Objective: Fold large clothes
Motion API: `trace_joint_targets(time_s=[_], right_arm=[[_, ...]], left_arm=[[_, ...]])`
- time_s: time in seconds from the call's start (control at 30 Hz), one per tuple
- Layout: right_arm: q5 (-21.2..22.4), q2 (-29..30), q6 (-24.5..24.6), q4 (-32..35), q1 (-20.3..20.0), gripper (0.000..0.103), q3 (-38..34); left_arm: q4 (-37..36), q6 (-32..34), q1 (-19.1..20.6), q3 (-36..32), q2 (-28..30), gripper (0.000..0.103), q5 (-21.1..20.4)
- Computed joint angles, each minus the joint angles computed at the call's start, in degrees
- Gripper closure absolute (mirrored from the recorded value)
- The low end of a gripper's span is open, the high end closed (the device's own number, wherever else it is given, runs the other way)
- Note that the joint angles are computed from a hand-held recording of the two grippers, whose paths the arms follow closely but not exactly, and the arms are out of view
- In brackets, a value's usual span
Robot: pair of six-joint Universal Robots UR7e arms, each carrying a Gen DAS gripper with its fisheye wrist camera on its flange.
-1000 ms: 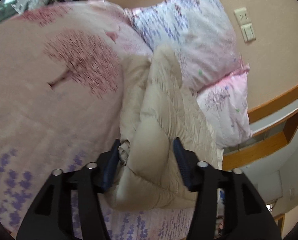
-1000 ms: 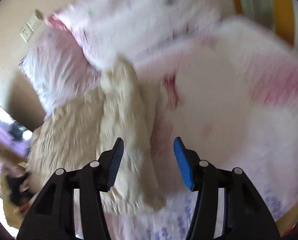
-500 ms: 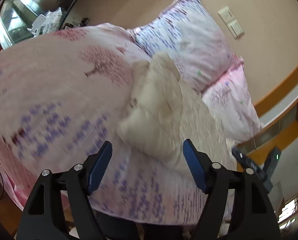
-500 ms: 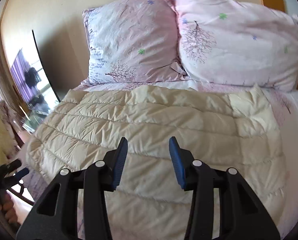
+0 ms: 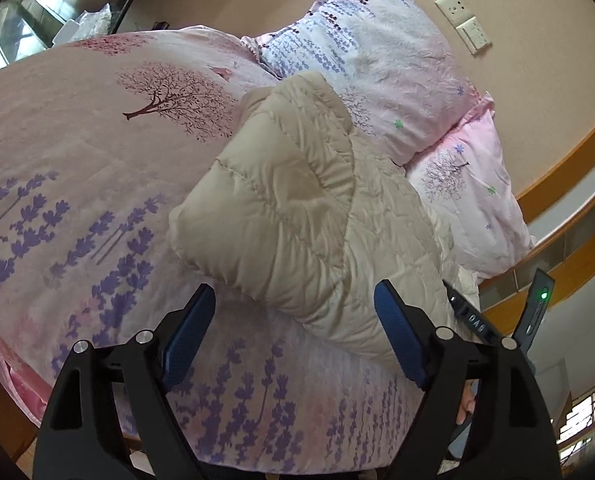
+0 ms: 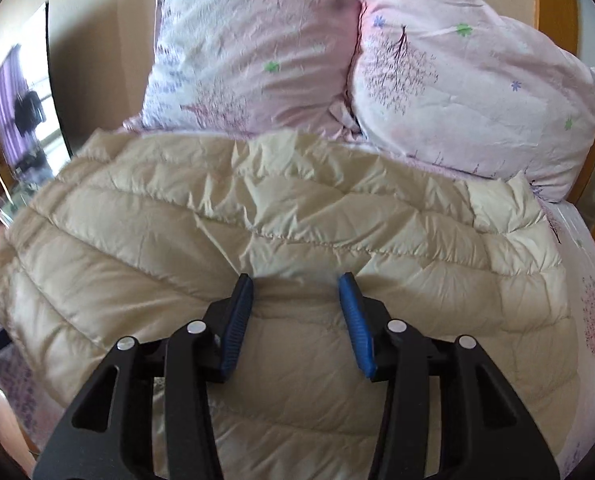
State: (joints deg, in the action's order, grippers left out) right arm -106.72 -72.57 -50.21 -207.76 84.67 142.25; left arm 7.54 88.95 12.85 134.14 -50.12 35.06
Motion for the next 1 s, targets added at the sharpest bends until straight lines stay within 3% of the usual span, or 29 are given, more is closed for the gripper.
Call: trace_joint_targets(time_s=[0.23,0.57,0.63,0.7,0.8,1.0], right_arm=[[-3.58,4.51,-2.1,-3.72,0.28,0.055,-0.69],[-4.29,6.13,-3.51,-7.23,0.27,0.055,-0.38],[-4.39,6.59,-3.96,-8.28,0.27,0.055,-0.26],[-4.72,7.02,-4.24,-8.95,0.41,0.055,-0.32],[-5.48,7.59,-4.59,-9.57,0.69,0.054,-0.5],[-5.93,7.54,-4.46,-8.49,0.62,0.054,-0.86]], left_arm=[[-3.16,0.92,2.9,0.24,-2.7,0.021,-1.56],[-6.16,5.22,7.44,-2.75,-2.75,0.023,-3.58],[-7.29,6.68,8.33,-3.22,-2.98,0.029,-3.66],[-8.95,8.69,8.6,-3.28,-3.26,0.048,-4.27],[-9.64,11.96,8.03,-4.04,-3.52,0.065,-5.48],[-13.08,26.23,5.15,-6.01,-5.91,0.074,-8.0]])
